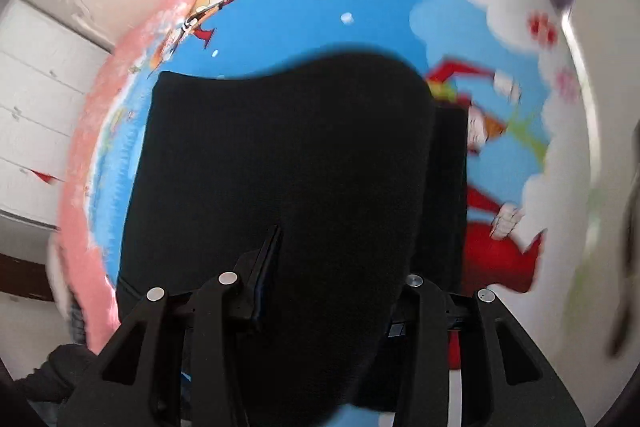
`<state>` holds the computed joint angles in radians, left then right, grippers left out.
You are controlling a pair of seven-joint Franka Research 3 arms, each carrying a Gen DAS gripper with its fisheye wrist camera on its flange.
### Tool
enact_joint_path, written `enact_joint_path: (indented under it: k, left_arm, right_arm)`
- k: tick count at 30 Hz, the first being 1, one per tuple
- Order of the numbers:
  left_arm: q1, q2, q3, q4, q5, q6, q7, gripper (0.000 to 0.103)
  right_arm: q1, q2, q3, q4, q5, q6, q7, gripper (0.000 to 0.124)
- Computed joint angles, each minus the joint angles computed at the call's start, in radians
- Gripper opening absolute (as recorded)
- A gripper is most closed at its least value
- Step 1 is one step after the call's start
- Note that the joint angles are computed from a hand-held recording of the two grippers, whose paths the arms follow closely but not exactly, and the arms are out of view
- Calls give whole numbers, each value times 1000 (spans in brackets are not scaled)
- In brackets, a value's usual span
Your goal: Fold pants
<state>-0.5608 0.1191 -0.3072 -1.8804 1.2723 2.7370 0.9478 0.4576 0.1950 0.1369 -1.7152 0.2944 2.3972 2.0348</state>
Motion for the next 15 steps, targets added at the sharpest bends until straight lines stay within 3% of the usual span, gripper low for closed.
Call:
enact_joint_path:
  k: [2,4,6,11,14,15]
  left_arm:
    - [-16,12,2,6,97,-31,-45,22]
    - [-18,20,0,29,89,-50,-38,22]
    - [-23,17,3,58,105,-68,-64,22]
    - [-42,50,3,130,147,-76,-70,22]
    - [-59,96,2,143,104,-78,-3,22]
    - [-66,115,6,145,88,-80,12,23]
  right_arm:
    - [12,12,-5,18,-45,2,17,38]
    - [41,54,-16,119,-161,-85,44,32]
    - [45,55,-20,154,-182,-91,52,27]
    - [44,-24,-37,93,-255,-36,119,26]
    - [46,-22,-40,55,-349,-103,165,27]
    - [41,-16,-39,36,-349,-87,164,28]
